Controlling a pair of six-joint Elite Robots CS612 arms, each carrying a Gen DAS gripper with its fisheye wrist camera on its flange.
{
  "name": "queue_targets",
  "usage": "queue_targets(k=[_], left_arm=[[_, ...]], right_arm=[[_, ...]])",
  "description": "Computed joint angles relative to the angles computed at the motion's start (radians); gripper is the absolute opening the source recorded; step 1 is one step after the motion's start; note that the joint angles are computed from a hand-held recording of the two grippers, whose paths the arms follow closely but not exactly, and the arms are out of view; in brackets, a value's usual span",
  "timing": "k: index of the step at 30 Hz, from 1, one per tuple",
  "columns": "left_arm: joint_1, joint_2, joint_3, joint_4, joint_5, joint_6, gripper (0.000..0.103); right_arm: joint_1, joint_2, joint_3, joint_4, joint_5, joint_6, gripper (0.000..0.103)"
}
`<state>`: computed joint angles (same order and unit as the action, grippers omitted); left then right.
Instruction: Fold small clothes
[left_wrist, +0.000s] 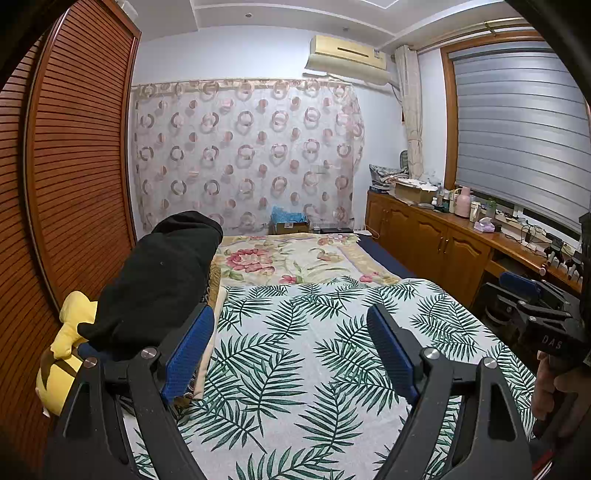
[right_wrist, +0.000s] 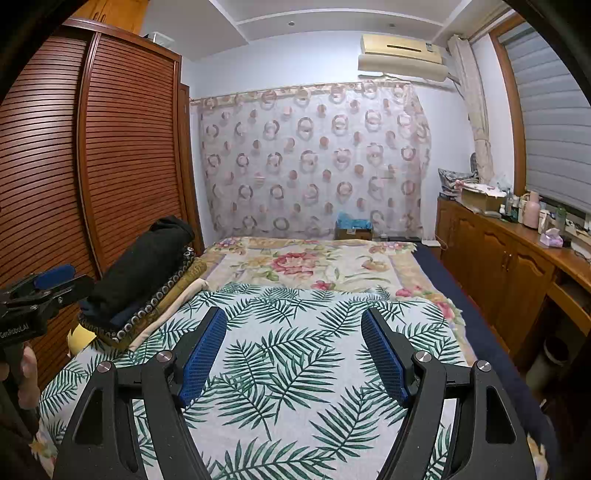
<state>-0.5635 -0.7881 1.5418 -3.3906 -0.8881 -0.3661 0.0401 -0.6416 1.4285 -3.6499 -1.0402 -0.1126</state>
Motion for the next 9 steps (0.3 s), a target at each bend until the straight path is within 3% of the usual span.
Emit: queue_targets(k=[9], left_arm=[[-0.007,-0.003,-0.001,0.003,0.009,0.001,0.085]], right_arm=[[-0.001,-0.001,0.0,0.002,0.002,0.003,0.077]])
